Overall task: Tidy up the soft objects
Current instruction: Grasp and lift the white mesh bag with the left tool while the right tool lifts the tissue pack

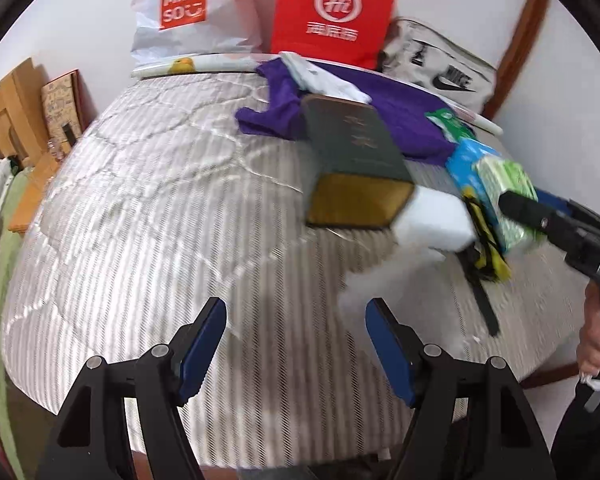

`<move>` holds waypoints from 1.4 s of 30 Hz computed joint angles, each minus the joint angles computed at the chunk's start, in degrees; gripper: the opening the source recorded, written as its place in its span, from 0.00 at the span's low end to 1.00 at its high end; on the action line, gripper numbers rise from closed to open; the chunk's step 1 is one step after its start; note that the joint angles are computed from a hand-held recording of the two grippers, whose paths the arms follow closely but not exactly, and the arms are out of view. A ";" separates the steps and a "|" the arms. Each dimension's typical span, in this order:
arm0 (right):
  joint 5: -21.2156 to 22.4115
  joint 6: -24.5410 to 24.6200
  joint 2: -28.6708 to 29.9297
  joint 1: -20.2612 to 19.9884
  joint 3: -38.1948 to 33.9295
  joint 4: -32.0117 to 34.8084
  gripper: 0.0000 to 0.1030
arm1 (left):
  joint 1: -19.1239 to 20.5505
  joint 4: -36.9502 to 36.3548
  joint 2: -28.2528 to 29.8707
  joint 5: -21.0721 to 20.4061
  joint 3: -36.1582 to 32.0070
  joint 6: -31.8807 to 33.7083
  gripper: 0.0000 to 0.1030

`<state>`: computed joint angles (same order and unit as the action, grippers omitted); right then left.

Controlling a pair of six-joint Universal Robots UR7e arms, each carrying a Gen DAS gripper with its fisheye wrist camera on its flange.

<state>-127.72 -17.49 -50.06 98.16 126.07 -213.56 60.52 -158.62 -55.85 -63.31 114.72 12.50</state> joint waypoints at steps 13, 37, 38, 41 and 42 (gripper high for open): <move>1.43 1.19 -5.19 -1.43 15.68 -12.32 0.57 | -3.40 -2.83 4.62 -0.93 3.86 -1.15 0.70; 7.48 0.17 0.02 -15.32 19.78 -21.84 0.57 | -6.37 -17.77 8.24 4.50 8.41 8.06 0.10; 7.63 0.18 0.05 -15.45 19.80 -21.90 0.57 | -6.34 -17.90 8.13 4.58 8.42 8.22 0.07; 7.41 -0.24 0.35 -15.47 19.80 -22.23 0.57 | -5.62 -17.70 7.13 3.45 8.28 7.61 0.06; 7.14 -0.16 0.59 -15.37 19.75 -22.49 0.57 | -5.36 -17.38 6.79 2.93 8.14 7.23 0.06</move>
<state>-120.58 -17.65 -49.47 82.78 145.82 -236.05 55.16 -176.00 -49.06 -60.38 122.87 19.73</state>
